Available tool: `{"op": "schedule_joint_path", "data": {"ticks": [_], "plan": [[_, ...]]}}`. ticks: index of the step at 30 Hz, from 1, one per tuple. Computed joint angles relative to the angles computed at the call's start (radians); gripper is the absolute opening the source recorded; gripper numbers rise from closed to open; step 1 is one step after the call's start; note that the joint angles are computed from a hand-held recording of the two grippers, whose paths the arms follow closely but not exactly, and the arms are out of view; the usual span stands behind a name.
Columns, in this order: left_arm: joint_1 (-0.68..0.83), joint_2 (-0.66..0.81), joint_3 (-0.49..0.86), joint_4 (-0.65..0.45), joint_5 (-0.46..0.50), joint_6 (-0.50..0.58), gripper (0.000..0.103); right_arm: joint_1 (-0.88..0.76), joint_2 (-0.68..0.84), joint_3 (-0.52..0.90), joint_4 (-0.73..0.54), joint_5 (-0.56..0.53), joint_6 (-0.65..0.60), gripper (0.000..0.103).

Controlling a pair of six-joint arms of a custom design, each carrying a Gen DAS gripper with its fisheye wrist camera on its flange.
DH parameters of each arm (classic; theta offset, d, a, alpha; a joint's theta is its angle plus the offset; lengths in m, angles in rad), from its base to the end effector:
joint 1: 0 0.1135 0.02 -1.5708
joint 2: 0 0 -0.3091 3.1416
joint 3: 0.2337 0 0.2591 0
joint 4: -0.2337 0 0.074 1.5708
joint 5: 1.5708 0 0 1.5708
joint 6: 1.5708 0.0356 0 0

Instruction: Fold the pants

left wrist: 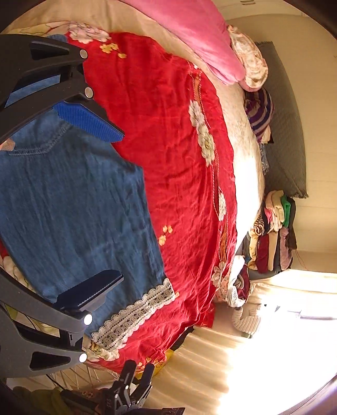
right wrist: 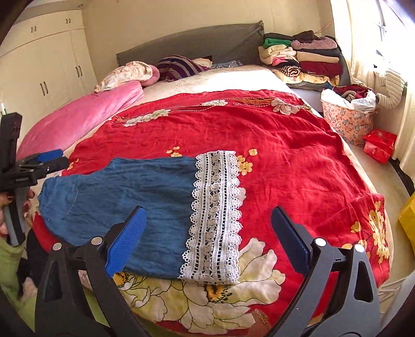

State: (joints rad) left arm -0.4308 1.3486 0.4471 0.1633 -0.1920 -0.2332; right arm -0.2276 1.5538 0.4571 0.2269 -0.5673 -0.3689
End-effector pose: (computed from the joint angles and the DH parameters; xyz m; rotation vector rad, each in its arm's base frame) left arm 0.2172 -0.0923 0.1812 0.1291 2.2918 -0.1217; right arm 0.2482 -0.0378 0.1462 -0.4049 2.2662 0.3919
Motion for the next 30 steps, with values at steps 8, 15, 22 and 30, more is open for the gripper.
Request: {"op": "schedule_joint_path", "data": {"ticks": [8, 15, 22, 30], "plan": [[-0.071, 0.207, 0.141, 0.046, 0.008, 0.037, 0.098, -0.037, 0.084, 0.000, 0.018, -0.025, -0.023, 0.092], [-0.104, 0.433, 0.308, 0.062, 0.042, 0.102, 0.098, -0.031, 0.219, -0.012, 0.085, -0.045, -0.010, 0.092], [-0.081, 0.612, 0.484, 0.005, 0.138, 0.144, 0.098, -0.018, 0.304, -0.006, 0.106, -0.036, -0.006, 0.092], [-0.037, 0.766, 0.646, -0.052, 0.231, 0.132, 0.097, -0.004, 0.355, -0.023, 0.180, -0.044, 0.040, 0.094]]}}
